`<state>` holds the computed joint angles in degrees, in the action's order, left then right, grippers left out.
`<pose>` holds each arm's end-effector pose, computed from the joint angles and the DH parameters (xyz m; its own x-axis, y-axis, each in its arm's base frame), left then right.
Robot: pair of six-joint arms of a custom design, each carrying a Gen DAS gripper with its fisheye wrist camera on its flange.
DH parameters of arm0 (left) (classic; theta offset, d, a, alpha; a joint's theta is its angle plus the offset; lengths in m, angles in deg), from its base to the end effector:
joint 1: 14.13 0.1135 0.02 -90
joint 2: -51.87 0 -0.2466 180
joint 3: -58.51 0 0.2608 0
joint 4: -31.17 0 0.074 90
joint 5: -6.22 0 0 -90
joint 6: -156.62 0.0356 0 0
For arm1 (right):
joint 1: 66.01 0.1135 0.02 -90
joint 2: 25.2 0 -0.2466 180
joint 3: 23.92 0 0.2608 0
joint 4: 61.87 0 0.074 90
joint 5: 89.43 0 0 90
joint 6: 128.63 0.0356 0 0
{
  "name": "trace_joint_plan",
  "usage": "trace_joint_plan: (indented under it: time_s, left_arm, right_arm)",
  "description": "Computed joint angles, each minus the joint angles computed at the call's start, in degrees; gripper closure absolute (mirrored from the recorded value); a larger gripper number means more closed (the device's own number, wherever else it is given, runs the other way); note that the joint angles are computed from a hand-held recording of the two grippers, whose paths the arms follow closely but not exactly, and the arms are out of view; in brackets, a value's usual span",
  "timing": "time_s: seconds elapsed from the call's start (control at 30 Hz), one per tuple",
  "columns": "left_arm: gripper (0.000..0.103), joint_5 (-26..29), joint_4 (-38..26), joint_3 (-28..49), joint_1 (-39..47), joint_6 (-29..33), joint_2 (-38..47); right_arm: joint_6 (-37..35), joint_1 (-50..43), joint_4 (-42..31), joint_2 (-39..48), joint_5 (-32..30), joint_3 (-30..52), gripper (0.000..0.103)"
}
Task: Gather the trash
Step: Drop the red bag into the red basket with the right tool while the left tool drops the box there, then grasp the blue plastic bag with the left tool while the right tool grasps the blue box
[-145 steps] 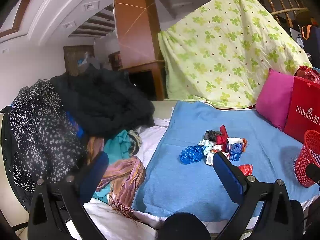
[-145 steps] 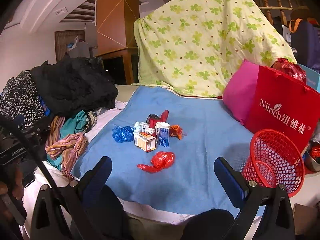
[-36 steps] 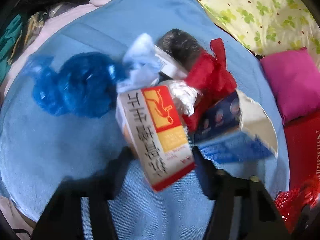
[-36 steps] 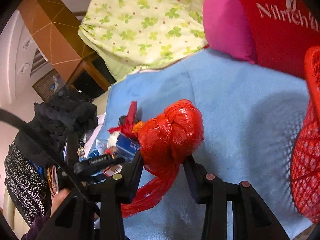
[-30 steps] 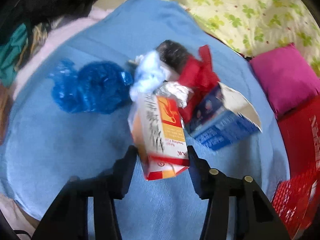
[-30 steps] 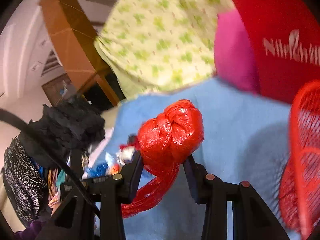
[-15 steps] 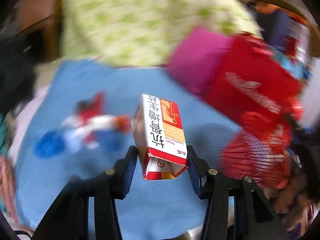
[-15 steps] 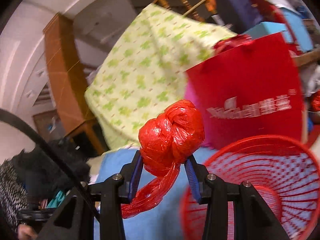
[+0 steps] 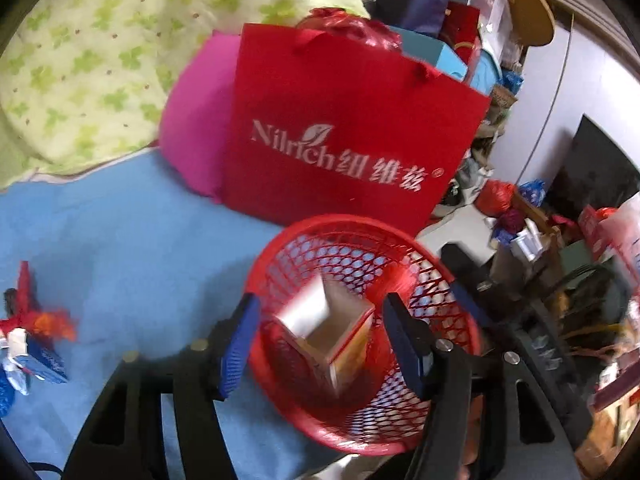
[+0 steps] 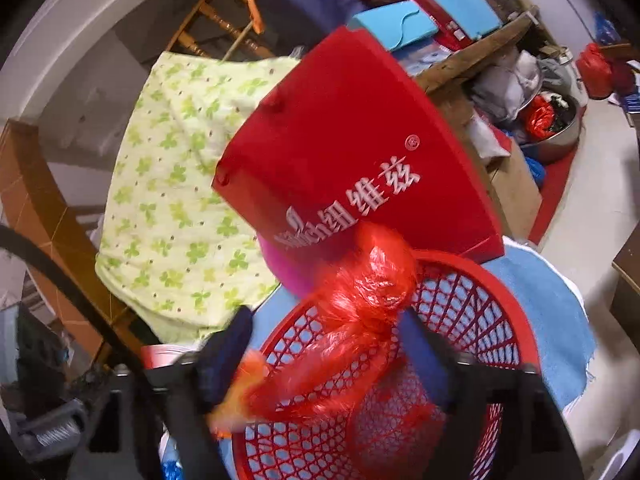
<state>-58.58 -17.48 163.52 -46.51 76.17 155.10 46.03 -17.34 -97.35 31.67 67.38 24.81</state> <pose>0.3379 -0.2322 0.2841 -0.4866 0.4863 -0.7257 0.8225 0.5350 -0.1930 0.1614 0.1339 0.2224 0.1007 0.7082 -0.6988 0.4670 0.5865 0.6618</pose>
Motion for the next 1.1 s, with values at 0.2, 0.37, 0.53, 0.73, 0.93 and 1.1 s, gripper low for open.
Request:
trace_joint_plan:
  time_s: [0.2,0.37,0.53,0.73,0.93,1.1]
  left_arm:
    - [0.034,4.04,3.69,-9.30,9.63,1.15,-8.20]
    - [0.033,6.23,4.48,-13.58,24.14,4.17,-10.85]
    - [0.033,4.40,5.05,-11.19,39.12,7.34,-5.01]
    - [0.033,0.98,2.73,1.20,51.63,9.00,9.78]
    - [0.033,-0.83,-0.21,14.95,54.10,9.35,22.26]
    - [0.032,-1.01,-4.28,28.34,51.59,9.33,31.85]
  right_arm:
    - [-15.21,2.73,15.06,4.01,4.86,0.96,0.020]
    - [-55.31,8.17,54.79,18.72,5.92,4.69,0.020]
    - [-61.48,8.79,52.29,34.35,-3.42,19.99,0.020]
    - [-48.72,3.50,29.19,49.76,-21.88,40.80,0.020]
    - [-42.12,-2.46,13.76,67.79,-38.56,64.93,0.020]
    - [-41.29,-5.95,-0.50,84.42,-44.98,90.12,0.020]
